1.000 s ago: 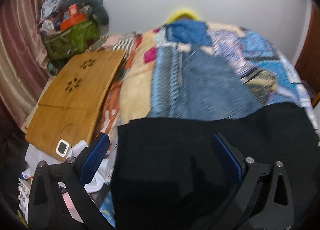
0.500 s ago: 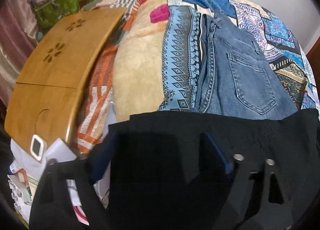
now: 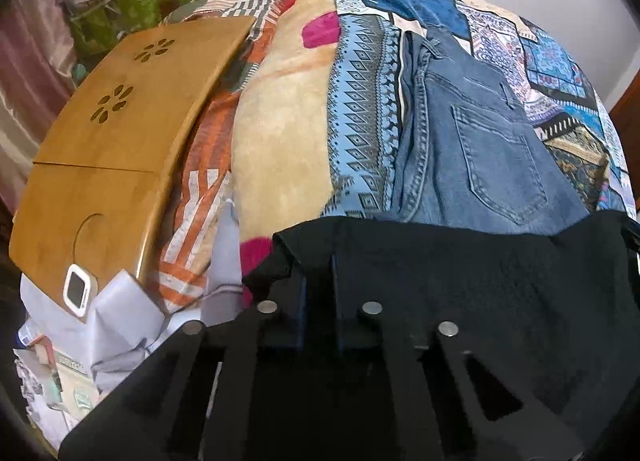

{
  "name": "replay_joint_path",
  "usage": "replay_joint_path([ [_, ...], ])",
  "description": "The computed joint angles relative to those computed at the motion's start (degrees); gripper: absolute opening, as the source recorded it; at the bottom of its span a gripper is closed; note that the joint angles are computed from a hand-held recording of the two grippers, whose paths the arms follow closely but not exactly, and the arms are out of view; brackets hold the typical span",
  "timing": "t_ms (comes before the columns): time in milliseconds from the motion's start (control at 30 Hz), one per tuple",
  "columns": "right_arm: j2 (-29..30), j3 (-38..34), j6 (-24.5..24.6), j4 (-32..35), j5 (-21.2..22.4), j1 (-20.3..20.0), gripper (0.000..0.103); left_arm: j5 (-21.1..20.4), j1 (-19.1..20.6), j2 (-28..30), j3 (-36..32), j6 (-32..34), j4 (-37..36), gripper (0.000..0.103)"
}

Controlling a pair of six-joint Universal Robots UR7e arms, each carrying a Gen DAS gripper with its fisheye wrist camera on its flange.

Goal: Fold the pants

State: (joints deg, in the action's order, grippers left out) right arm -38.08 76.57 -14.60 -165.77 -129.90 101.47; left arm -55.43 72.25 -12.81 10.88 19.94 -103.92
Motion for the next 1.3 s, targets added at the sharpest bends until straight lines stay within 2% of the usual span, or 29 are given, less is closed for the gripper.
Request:
replay_joint_path([
  [67,0.2,0.0,0.2,-0.2,-1.0,0.4,0.018,0.2,-0.4,-3.7,7.2,1.2,-4.0,0.005],
  [167,0.0,0.5,0.3,0.1,-1.9,1.0,0.006,1.0,-1.4,-8.3,15.9,3.1,-11.2,0.005],
  [267,-0.2,1.2,-0.5,-1.3,-3.4,1.8,0.005,-0.1,-2.3,-10.1,18.0,4.3,-14.1,0.004],
  [467,-1.3,2.3,-3.1,-9.2,-6.1,4.2,0.005,-2.4,-4.2,-13.4,21.1,5.2,-17.9,0.004],
  [567,-2.0,2.9,-3.7,-10.9,-7.5,5.8,0.005,-4.1,-5.1,-16.7,25.4,5.1,-20.5,0.004],
  [733,-4.1,6.8,-3.5,-12.9,-9.0,8.8,0.005,-4.2,-6.3,-24.0,37.3,7.4,-26.8,0.004],
  [967,-6.9,14.3,0.7,-14.8,-10.5,12.3,0.005,-4.2,-6.6,-35.4,54.3,8.5,-33.9,0.004],
  [1300,-8.5,24.7,9.0,-19.1,-10.6,16.2,0.005,-4.3,-5.3,-45.8,68.2,6.0,-35.6,0.004],
])
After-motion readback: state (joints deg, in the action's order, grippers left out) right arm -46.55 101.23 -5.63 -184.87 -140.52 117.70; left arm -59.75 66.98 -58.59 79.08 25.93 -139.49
